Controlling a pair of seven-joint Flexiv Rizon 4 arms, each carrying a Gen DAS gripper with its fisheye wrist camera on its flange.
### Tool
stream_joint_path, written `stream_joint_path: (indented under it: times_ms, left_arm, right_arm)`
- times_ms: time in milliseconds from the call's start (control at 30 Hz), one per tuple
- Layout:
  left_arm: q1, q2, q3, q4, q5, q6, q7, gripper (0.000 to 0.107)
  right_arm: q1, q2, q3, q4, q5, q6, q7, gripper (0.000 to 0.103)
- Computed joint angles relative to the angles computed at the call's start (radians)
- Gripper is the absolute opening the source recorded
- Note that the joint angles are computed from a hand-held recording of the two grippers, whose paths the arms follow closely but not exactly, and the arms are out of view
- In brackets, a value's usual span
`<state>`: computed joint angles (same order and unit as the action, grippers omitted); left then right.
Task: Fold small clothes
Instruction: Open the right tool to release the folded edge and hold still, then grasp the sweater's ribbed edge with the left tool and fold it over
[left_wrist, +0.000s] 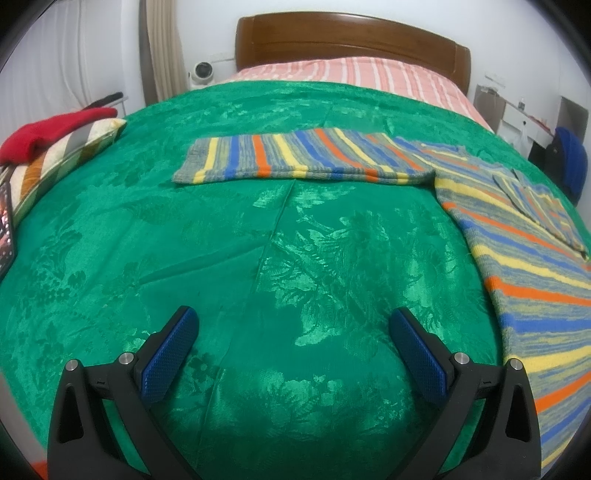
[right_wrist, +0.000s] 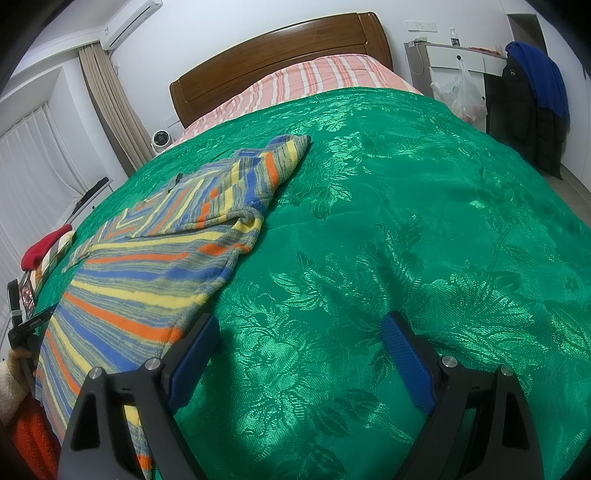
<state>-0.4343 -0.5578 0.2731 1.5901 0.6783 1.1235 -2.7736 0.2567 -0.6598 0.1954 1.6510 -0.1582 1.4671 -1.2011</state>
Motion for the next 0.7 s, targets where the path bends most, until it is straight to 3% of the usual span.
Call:
stream_joint_path:
  times_ms: [300, 400, 467, 533, 700]
  left_arm:
    - [0.005, 0.004, -0.013, 0.000, -0.007, -0.016, 0.006, 0.103]
    - [0.056, 0.030, -0.067, 0.019, -0.089, -0.036, 0.099, 0.103]
    - [0.114, 0.063, -0.098, 0.062, -0.154, 0.047, 0.150, 0.102]
    - [0.133, 0.092, -0.072, 0.091, -0.176, 0.134, 0.140, 0.103]
    - [0.227, 0.100, -0.045, 0.097, -0.294, 0.185, 0.205, 0.103]
  right_arm:
    - [0.001, 0.000, 0.000, -0.001, 0.002, 0.001, -0.001, 0.089]
    - [0.001, -0.001, 0.000, -0.001, 0.003, 0.001, -0.002, 0.089]
    - [0.003, 0.000, -0.002, -0.002, 0.002, 0.000, 0.000, 0.089]
    - [0.002, 0.000, 0.000, -0.002, 0.003, 0.001, -0.001, 0.089]
    - [-0.001, -0.002, 0.005, -0.003, 0.004, 0.005, -0.003, 0.090]
